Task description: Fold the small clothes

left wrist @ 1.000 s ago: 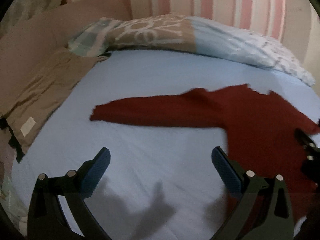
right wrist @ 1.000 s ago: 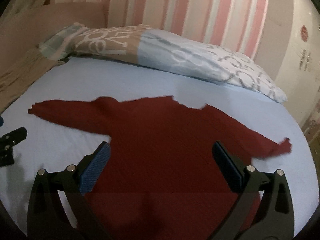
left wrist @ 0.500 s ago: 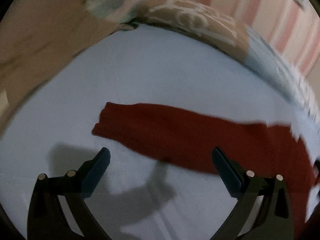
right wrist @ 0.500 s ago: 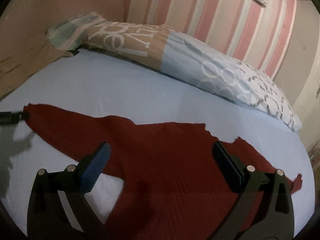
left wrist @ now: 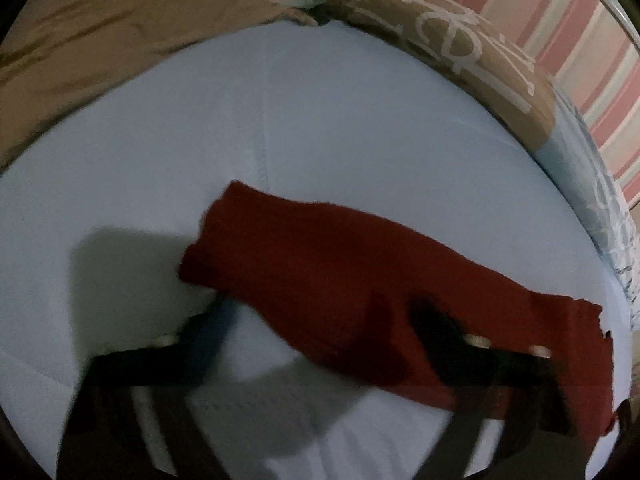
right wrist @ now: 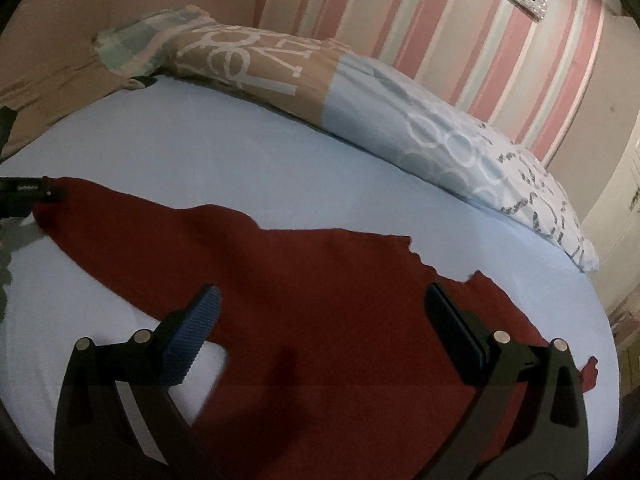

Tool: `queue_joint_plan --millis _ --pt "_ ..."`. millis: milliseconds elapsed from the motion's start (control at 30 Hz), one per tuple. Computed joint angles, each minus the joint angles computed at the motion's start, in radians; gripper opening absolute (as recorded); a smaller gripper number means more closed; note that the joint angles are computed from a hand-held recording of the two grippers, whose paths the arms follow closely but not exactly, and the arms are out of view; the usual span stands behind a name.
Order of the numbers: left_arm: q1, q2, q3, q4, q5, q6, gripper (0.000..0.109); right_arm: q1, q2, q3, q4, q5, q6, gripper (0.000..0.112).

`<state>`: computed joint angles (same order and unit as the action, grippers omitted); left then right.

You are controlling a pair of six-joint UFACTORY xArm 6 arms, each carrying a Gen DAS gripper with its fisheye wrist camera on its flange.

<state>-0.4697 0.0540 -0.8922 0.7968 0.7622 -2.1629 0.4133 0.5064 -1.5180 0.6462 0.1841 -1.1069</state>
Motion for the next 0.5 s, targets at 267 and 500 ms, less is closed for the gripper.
queue_joint_plan --millis 267,500 --pt "-0.016 0.036 -0.083 -0.004 0.073 0.148 0.013 -0.029 0.013 -0.018 -0.053 0.003 0.054 0.100" --pt "-0.056 0.095 -0.218 0.044 0.112 0.254 0.012 -0.057 0.036 -0.051 -0.101 0.031 0.108 0.100"
